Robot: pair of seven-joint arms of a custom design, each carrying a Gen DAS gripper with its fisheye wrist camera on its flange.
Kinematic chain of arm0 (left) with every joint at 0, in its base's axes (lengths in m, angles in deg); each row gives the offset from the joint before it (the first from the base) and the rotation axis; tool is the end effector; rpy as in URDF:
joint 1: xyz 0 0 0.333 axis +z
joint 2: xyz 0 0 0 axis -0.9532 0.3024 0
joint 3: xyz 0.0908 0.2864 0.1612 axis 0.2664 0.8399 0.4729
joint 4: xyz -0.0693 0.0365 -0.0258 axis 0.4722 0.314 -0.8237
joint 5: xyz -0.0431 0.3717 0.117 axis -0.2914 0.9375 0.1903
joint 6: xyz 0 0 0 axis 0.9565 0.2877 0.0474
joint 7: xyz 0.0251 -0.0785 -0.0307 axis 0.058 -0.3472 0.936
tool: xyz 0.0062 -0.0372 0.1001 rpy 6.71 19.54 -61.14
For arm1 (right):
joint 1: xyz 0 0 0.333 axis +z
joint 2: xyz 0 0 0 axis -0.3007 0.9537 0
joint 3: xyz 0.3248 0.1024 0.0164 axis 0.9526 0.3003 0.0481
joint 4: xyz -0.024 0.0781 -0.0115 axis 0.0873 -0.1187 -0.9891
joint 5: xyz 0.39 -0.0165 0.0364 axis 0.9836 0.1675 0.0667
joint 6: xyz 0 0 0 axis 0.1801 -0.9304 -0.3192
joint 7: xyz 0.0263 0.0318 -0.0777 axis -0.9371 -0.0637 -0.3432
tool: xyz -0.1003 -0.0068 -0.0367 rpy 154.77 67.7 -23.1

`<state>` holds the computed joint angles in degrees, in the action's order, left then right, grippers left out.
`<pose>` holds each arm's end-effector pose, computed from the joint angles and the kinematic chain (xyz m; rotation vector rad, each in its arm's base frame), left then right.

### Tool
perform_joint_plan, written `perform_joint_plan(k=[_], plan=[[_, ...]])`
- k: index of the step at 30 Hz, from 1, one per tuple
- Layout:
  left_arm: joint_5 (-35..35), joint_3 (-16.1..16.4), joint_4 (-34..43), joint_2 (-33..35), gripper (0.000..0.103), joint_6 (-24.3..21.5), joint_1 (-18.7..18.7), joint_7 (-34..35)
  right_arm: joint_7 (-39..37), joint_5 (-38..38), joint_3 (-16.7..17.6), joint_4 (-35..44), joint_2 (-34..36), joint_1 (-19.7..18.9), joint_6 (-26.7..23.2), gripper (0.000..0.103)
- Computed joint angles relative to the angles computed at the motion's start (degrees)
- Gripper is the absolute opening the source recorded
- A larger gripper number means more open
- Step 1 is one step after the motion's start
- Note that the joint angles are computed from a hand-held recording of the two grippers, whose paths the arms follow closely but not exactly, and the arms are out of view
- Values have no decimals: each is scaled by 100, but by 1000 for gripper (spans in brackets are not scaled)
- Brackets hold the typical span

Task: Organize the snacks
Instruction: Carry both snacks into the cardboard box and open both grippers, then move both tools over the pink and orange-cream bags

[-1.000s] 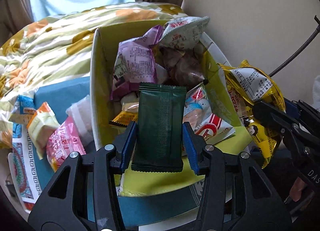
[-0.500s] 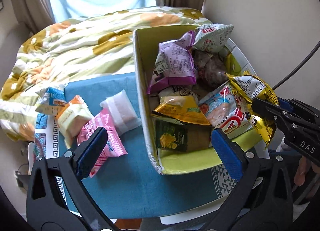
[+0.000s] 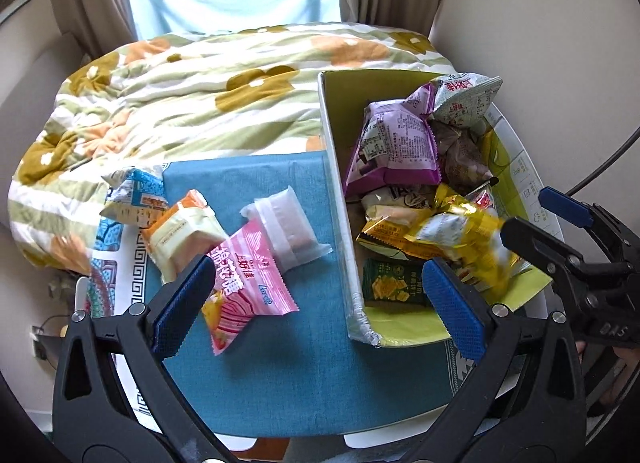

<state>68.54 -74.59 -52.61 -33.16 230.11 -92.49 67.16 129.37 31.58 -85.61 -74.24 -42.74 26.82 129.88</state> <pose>0.6752 -0.3106 0.4407 -1.6228 2.2342 -0.6576 0.6027 0.5542 0.4228 -1.6351 1.7813 -0.4661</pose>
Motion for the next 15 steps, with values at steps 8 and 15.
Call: perform_joint_plan(k=[8,15], plan=[[-152,-39,-459,-187,103,99,79,-109,110,-98,17,-600,-278,27,282,102],[41,60,-1057,-629,103,496,16,-418,337,-480,-58,-902,-535,169,261,102]])
